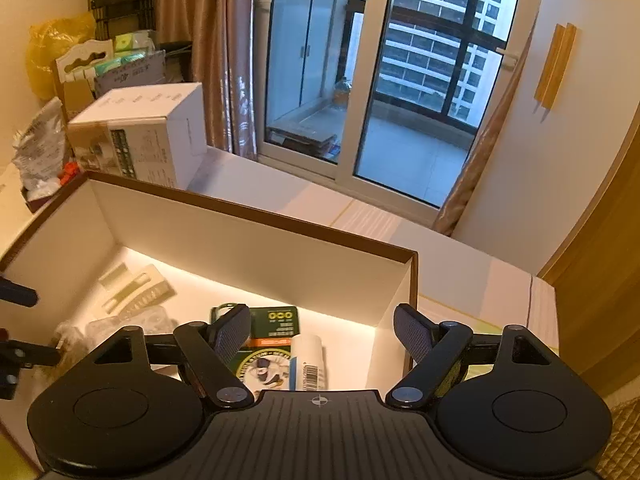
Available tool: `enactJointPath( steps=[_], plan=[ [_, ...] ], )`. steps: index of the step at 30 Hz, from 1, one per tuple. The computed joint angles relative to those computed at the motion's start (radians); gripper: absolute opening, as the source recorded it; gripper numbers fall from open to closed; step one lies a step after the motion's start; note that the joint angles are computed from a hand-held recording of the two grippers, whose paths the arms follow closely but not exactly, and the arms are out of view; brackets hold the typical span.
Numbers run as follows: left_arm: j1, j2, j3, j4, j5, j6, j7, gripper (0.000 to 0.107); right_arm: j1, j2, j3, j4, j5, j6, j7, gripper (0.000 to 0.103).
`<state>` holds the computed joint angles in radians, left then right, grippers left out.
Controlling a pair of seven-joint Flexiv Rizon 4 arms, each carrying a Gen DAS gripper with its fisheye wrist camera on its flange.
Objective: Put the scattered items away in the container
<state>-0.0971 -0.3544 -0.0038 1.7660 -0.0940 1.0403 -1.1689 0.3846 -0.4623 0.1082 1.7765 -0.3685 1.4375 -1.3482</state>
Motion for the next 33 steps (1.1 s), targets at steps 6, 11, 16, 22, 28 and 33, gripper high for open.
enactJointPath(
  steps=[6,11,16,22,28,33],
  plan=[
    [-0.001,0.013,0.0,0.014,-0.005,0.015,-0.018,0.065,-0.098,0.047,0.151,-0.003,0.136,-0.153,-0.156,0.084],
    [-0.005,0.031,-0.001,0.027,-0.009,0.025,-0.036,0.07,-0.107,0.104,0.175,0.034,0.263,-0.216,-0.21,0.084],
    [-0.014,0.061,-0.006,0.053,-0.014,0.039,-0.05,0.081,-0.081,0.159,0.15,0.092,0.318,-0.19,-0.164,0.084],
    [-0.034,0.106,0.001,0.085,0.0,0.067,-0.123,0.091,-0.052,0.222,0.113,0.182,0.311,-0.084,-0.052,0.103],
    [-0.053,0.173,0.002,0.138,0.033,0.092,-0.2,0.096,-0.059,0.268,0.125,0.23,0.312,-0.071,0.033,0.103],
    [-0.063,0.224,0.001,0.171,0.07,0.108,-0.251,0.096,-0.041,0.305,0.11,0.27,0.264,-0.063,0.088,0.103]
  ],
)
